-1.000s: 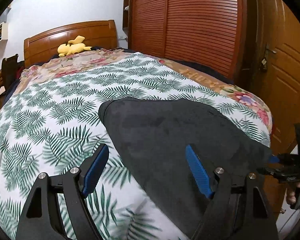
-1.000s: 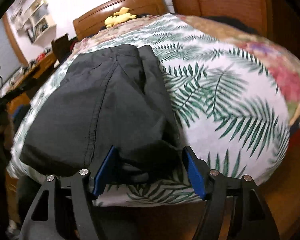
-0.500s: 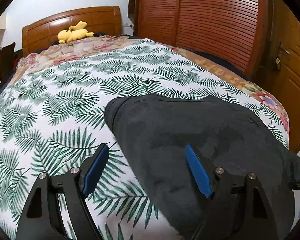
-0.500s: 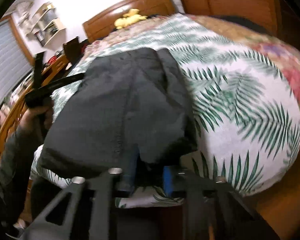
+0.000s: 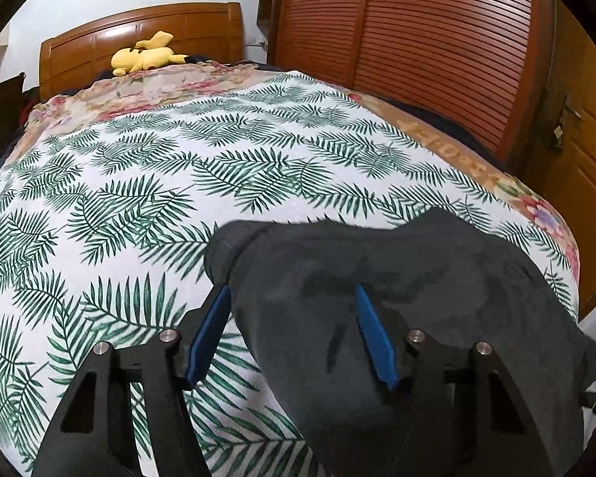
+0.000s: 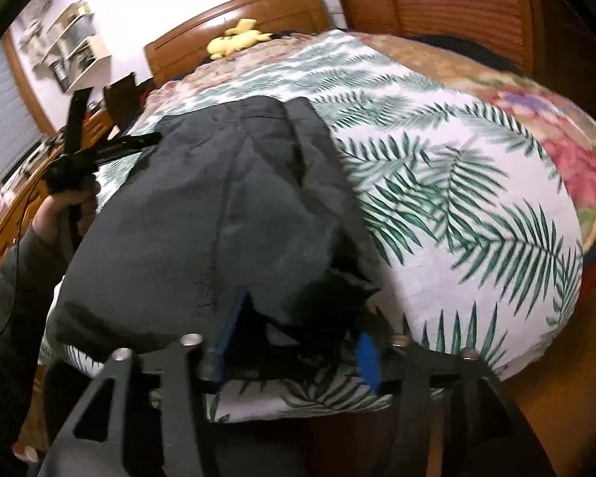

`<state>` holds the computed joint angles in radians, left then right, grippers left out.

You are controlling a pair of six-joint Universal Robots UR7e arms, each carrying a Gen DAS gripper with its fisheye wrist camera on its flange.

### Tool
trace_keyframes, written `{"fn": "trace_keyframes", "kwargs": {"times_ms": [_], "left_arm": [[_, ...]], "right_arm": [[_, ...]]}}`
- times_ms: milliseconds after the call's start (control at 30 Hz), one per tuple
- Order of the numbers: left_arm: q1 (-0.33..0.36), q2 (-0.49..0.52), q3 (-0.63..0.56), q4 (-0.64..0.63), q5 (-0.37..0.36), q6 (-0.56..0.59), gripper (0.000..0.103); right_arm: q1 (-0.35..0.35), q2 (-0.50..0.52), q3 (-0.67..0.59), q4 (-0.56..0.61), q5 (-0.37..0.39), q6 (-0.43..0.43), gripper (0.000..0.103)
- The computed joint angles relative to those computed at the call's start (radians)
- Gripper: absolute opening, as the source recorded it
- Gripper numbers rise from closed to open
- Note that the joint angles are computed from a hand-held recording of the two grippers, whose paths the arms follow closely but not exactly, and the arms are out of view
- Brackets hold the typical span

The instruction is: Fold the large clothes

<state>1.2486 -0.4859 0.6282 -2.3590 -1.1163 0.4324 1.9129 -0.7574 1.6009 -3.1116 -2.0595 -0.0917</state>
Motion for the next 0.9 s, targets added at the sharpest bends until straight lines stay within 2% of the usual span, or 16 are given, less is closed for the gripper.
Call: {"fn": "trace_keyframes", "kwargs": {"times_ms": [233,333,400,467,567,633,700,900], "left_arm": [[0.02,0.086,-0.18,0.161,-0.018,-0.063,0.066],[0.024,0.099,-0.194,0.175,-0.016,-0.073,0.066],[0.03,0.104,-0.203,0.192,-0.034,-0.092,0.06],[0.031,0.106,-0.209,0.21,-0.048,-0.103,0.043],[0.014,0.082,-0.148,0.164,-0.004,-0.068,0.023],[0.001,0.059,-0.097,0.111,0.031,-0.039,0.019],[-0.012,0.027,-0.034,0.046,0.053,-0.018,0.018],[-0.038,-0.056,0.093,-0.055,0.049,-0.016,0.017]], "right_arm": [[-0.02,-0.008,-0.006,0.038,0.068,0.039,0.057],[-0.026,-0.014,-0.003,0.041,0.109,0.023,0.041],[-0.027,-0.014,-0.004,0.037,0.131,-0.01,0.024],[-0.019,-0.01,-0.005,0.011,0.126,-0.055,0.015],[-0.012,-0.006,-0.006,-0.044,0.129,-0.115,0.01],[-0.012,-0.012,-0.005,-0.073,0.147,-0.134,0.009],[-0.012,-0.014,-0.008,-0.1,0.155,-0.162,0.008],[-0.032,-0.022,-0.013,-0.13,0.172,-0.193,0.008]]}}
